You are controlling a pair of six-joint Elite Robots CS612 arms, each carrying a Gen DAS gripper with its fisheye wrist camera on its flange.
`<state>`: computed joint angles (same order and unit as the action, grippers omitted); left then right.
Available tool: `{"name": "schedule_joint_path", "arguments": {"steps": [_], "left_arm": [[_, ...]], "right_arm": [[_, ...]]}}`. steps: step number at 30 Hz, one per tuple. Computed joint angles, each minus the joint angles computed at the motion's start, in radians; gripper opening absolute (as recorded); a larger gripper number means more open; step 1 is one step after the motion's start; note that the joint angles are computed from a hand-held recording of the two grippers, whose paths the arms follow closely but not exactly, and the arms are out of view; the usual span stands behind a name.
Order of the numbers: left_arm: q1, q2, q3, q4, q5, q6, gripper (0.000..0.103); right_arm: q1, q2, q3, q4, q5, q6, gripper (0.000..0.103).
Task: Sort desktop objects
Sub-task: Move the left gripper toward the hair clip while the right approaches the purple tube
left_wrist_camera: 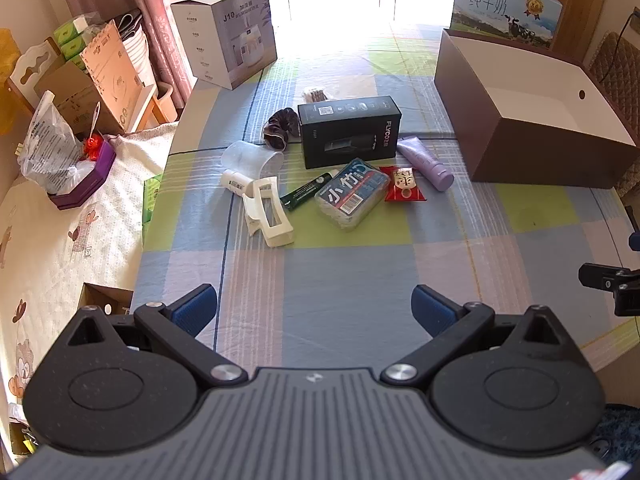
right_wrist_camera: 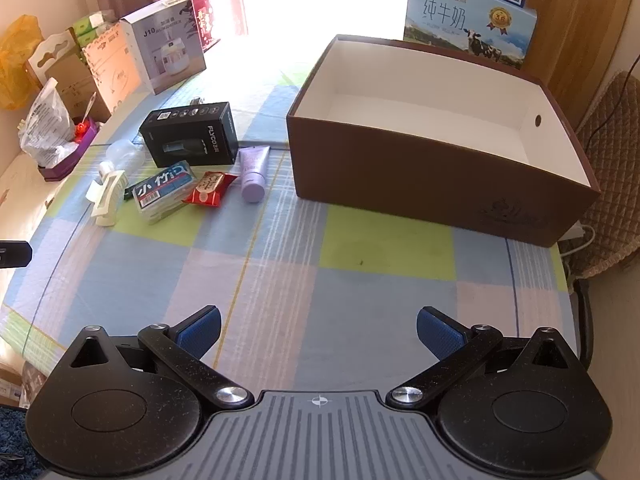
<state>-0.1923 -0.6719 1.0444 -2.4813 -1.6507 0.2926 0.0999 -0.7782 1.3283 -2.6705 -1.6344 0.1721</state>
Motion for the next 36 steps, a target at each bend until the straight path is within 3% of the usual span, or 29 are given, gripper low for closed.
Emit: {"name": "schedule_joint_path", "arguments": {"steps": [24, 30, 36], "left_arm": [[0.01, 0.009, -0.007, -0.028, 0.018, -0.029, 0.102], [0.016, 0.022, -0.021, -0.042, 0.02, -0.032, 0.102], [0.02, 0.05, -0.059, -0.051, 0.027, -0.042, 0.102]], "right_arm": [[0.005, 0.027, -0.024, -0.054, 0.06, -0.007, 0.101], [0.007, 0.056, -0.06, -0.098, 0.092, -0.019, 0.101], [0.0, 0.097, -0.1, -0.194, 0.152, 0.028, 0.101]]}}
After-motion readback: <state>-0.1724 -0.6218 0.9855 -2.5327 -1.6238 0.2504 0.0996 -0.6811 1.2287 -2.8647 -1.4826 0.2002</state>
